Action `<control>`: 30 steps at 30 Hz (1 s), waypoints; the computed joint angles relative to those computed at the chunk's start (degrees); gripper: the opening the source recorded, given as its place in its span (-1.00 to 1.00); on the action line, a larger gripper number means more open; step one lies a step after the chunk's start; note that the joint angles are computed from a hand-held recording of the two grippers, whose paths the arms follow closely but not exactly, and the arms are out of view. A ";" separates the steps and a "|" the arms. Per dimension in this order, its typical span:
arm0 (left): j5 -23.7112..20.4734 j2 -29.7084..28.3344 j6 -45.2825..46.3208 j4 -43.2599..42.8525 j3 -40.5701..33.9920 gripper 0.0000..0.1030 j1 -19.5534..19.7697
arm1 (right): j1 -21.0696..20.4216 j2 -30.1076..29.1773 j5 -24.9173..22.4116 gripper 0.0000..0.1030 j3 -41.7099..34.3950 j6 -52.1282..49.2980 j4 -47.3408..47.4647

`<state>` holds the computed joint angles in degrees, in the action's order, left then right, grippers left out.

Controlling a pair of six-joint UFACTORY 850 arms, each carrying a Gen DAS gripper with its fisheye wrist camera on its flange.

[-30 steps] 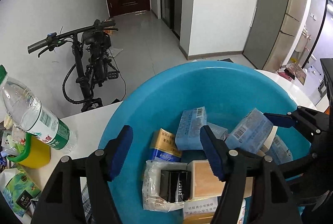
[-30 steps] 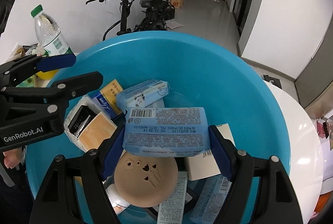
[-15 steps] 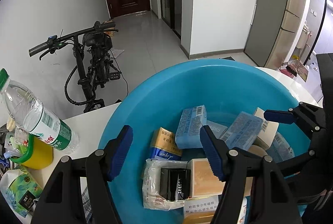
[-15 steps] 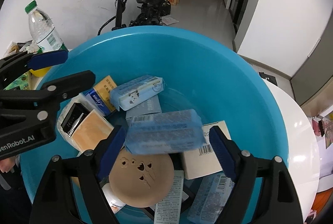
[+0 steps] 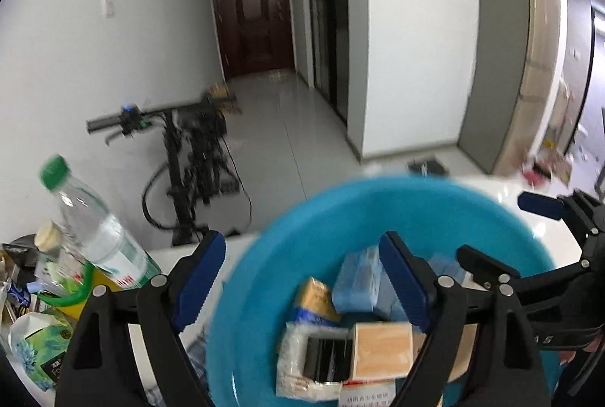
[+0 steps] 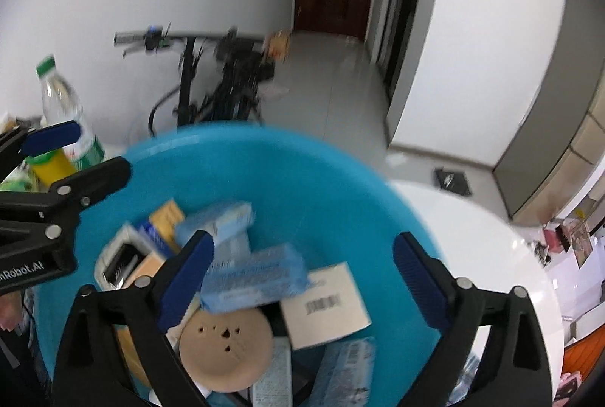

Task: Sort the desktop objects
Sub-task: 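Lift both open grippers out of the basin and back toward the table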

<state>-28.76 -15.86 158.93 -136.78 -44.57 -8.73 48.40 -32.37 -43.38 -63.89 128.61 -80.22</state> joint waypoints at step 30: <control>-32.63 21.70 -7.27 5.93 18.03 1.00 12.93 | 12.56 8.06 -35.76 1.00 7.20 21.54 -16.57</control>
